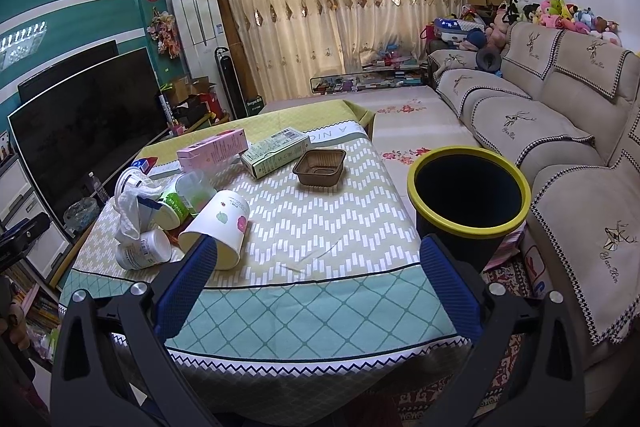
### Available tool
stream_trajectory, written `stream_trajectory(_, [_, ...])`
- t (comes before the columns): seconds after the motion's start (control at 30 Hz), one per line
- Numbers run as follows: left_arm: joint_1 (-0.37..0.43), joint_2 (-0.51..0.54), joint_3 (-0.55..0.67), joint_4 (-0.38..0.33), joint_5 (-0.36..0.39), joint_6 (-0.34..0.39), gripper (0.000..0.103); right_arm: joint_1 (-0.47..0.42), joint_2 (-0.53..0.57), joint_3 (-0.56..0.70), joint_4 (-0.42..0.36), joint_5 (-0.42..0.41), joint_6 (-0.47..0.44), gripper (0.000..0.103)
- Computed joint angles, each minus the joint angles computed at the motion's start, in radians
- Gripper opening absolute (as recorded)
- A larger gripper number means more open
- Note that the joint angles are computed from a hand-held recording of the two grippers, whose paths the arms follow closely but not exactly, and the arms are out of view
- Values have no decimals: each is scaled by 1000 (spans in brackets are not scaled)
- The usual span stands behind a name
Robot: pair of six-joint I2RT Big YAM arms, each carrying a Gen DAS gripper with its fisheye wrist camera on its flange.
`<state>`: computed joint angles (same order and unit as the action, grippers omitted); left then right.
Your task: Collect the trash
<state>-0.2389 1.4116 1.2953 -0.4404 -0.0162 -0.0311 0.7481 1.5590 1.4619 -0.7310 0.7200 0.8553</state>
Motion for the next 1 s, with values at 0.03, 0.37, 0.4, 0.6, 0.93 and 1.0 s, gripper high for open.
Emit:
stream_trajectory(0.03, [1,2,1,1,1,1,99,1,-1,-2,-1,-1,2,97])
stream_trajectory(0.37, [-1,9,5,-2,1,3,99,-4,1,1,-8,-10,7,97])
stream_trajectory(0.4, [-1,9,5,-2,1,3,99,-3,1,0,-9,-10,7,97])
stream_trajectory(0.6, [2,13,4,3,-1,-1,99,-7,5,-1,-9,-17,11,97])
stream_trajectory(0.93, [8,33,15,-8,-1,-7,99,-25,40,22,5,-56,-9,97])
stream_trajectory(1.0, [9,39,19,-13,-1,-8,99,-29,49,27,15,-63,-17,97])
